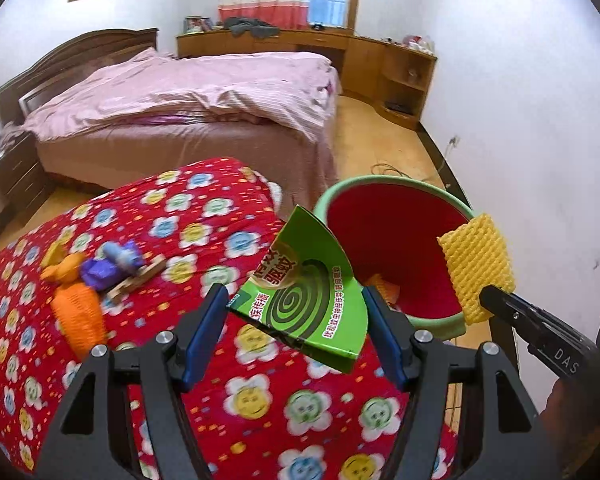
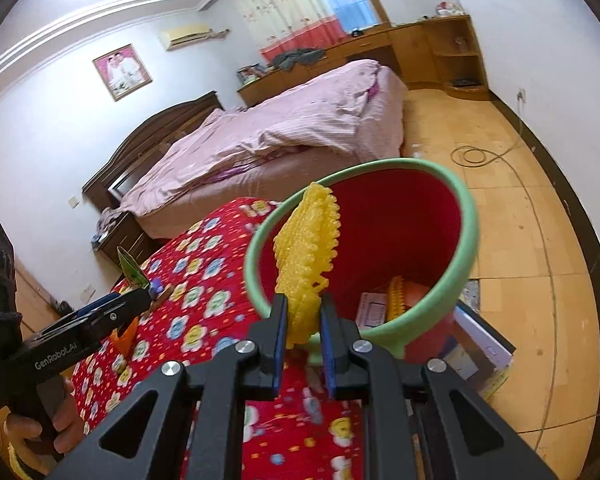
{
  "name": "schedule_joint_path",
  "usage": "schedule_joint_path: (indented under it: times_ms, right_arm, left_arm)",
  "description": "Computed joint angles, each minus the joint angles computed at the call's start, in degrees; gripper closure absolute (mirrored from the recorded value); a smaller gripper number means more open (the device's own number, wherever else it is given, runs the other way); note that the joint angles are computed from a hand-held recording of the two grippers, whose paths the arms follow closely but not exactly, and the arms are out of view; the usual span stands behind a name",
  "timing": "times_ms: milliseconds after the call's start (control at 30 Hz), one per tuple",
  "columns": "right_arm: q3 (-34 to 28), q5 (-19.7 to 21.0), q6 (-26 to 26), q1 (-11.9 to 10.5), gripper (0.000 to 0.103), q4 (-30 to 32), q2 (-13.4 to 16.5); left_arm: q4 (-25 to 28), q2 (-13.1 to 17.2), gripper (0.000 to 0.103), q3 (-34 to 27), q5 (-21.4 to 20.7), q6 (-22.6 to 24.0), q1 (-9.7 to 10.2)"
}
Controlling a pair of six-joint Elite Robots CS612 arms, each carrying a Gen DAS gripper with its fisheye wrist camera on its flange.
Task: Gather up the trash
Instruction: 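Carry the green box and yellow pad over the red bin with both tools, then open both tools over the red bin to drop the box and pad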
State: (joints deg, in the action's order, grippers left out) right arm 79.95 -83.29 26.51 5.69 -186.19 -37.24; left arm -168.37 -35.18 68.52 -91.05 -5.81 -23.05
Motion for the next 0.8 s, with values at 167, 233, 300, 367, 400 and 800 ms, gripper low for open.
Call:
schedule_joint_path:
  times_ms: [167, 233, 300, 367, 400, 800]
  right_arm:
    - [0.0, -0.8, 1.3, -1.0, 0.085, 0.4, 0.3]
    - [-0.1, -1.1, 1.7, -1.4, 0.085, 0.6, 0.4]
    - [-0.1, -1.2, 1.9, -1.7, 0.085, 0.7, 0.6]
    - [-0.2, -1.3, 2.2, -2.0, 0.085, 1.0, 0.7]
    - [-0.3, -1.3, 2.3, -2.1, 0.085, 1.1, 0.8]
    - [-0.9, -2.3, 2.2, -2.6, 0.076, 0.7, 1.6]
  left_arm:
    - [2.4, 1.9, 0.034, -3.5, -1.0, 1.2, -0.91]
    - [3.7, 2.9, 0.034, -5.2, -1.5, 1.6, -1.16]
    - [4.7, 3.6, 0.034, -6.5, -2.0, 1.8, -1.39]
    - [5.8, 4.5, 0.034, -8.0, -2.4, 2.0, -1.66]
    - [6.0, 4.7, 0.034, -8.5, -2.6, 2.1, -1.80]
    - [9.1, 7.2, 0.034, -12.9, -4.3, 4.5, -2.51]
